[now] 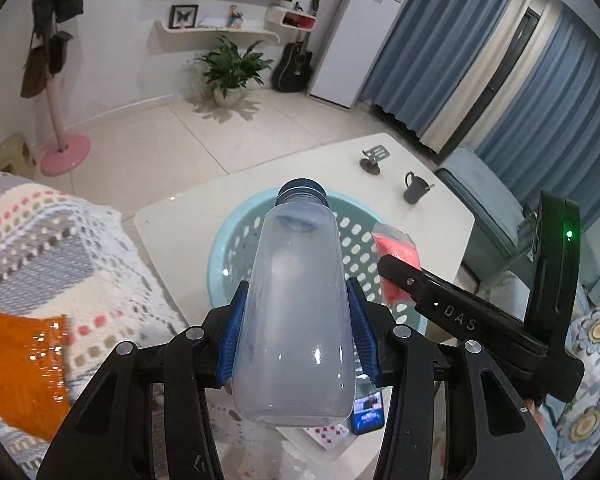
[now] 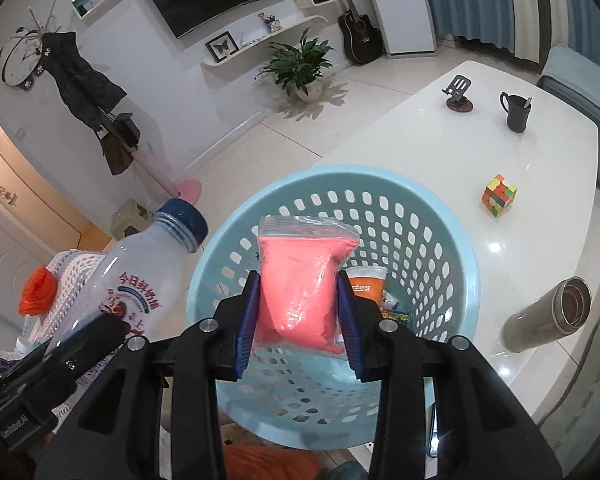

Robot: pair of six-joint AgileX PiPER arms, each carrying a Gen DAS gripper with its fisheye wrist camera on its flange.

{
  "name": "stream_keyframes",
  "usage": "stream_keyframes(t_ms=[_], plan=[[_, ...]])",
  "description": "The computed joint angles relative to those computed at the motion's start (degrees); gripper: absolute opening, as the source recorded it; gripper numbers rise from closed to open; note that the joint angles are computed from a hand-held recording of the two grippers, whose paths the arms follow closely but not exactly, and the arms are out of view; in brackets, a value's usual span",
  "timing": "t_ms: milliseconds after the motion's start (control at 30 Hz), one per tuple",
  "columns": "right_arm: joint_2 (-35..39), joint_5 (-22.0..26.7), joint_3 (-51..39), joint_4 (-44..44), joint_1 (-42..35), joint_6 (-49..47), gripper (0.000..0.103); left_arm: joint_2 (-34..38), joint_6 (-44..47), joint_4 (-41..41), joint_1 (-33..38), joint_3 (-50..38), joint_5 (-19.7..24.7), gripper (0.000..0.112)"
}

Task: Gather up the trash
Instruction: 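Carry the bottle and pink bag to the basket and release them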

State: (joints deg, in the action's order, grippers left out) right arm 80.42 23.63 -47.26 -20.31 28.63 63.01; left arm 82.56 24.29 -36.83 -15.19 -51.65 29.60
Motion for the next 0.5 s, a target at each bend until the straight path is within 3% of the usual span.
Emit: stream_keyframes(t_ms=[167,333,500], plan=[[0.2,2.3,-0.5,-1.3,0.2,2.0,0.038,1.2,-2.1,1.4,-1.3,-0.7,-0.3,0.046],[-1.2,2.5,0.8,-1.0,-0.3,2.9,0.054,0.0,-1.6,0.7,-1.0,0.1,-0.3,0.054],[-3.0,2.9,1.6,0.0,-0.1,2.8,0.055,-3.2,-1.7,0.8,-1.0,1.9,-0.2,0.055]])
